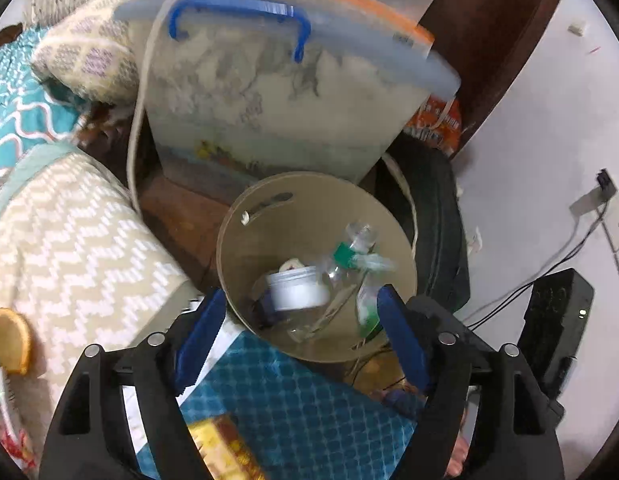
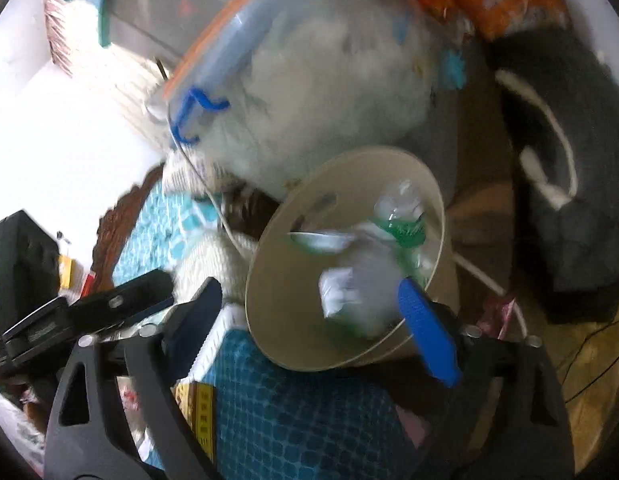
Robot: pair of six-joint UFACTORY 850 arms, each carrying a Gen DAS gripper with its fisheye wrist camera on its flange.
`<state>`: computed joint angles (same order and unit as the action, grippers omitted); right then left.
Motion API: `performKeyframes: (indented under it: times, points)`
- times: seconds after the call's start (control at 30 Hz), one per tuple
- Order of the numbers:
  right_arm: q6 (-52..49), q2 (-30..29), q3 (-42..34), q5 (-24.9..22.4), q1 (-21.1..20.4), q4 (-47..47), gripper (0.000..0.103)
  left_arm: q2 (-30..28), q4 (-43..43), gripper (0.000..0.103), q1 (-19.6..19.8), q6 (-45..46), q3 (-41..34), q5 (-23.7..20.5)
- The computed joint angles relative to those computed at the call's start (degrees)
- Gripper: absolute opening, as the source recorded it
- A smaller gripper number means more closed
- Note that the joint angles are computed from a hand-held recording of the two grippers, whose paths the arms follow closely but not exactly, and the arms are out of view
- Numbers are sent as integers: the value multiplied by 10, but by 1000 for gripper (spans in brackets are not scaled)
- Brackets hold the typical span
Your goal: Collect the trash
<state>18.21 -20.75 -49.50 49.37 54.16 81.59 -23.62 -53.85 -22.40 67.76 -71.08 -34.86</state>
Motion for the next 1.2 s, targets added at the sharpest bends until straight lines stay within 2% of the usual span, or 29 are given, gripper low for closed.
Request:
performKeyframes:
  times: [0.1, 0.2, 0.33, 0.4, 0.57, 0.67, 0.73, 0.8, 0.87, 0.93, 1.07, 1.1, 1.17, 1.2]
  points:
    - [-23, 2, -11, 9, 10, 5, 90, 43, -57, 74, 41, 68, 33, -32]
    - [-47, 0, -27, 29, 27, 20, 90, 88, -118, 76, 107, 133, 68, -89]
    - [-76, -12, -59, 48, 46, 24, 90, 136, -180, 76, 212, 192, 107, -132]
    - [-94, -24, -82, 45, 53, 22, 90, 147, -196, 76, 256, 202, 118, -118]
    - [-154, -64, -149, 2, 55, 23, 89, 160, -195, 76, 335, 200, 139, -28]
    - [-214, -100, -212, -51, 48, 6, 88, 151, -167, 75, 354, 191, 145, 7]
    - [-222, -120, -247, -89, 41, -24, 81, 136, -137, 75, 362, 161, 140, 6]
    - [-216, -144, -285, -136, 30, -63, 76, 127, -142, 75, 370, 167, 143, 3]
    - [-197, -169, -322, -180, 18, -105, 74, 121, -148, 76, 370, 189, 144, 7]
    - [-186, -199, -363, -223, 4, -115, 73, 114, -140, 78, 358, 197, 148, 31]
    - [-65, -249, -424, -292, -21, -205, 73, 73, -116, 80, 336, 176, 135, 55]
    - [-60, -266, -450, -311, -26, -210, 73, 67, -121, 79, 332, 181, 134, 60]
    - [-76, -287, -483, -327, -27, -199, 73, 50, -118, 53, 331, 181, 128, 56]
    - [-109, -299, -504, -337, -29, -172, 73, 45, -113, 52, 333, 178, 125, 49]
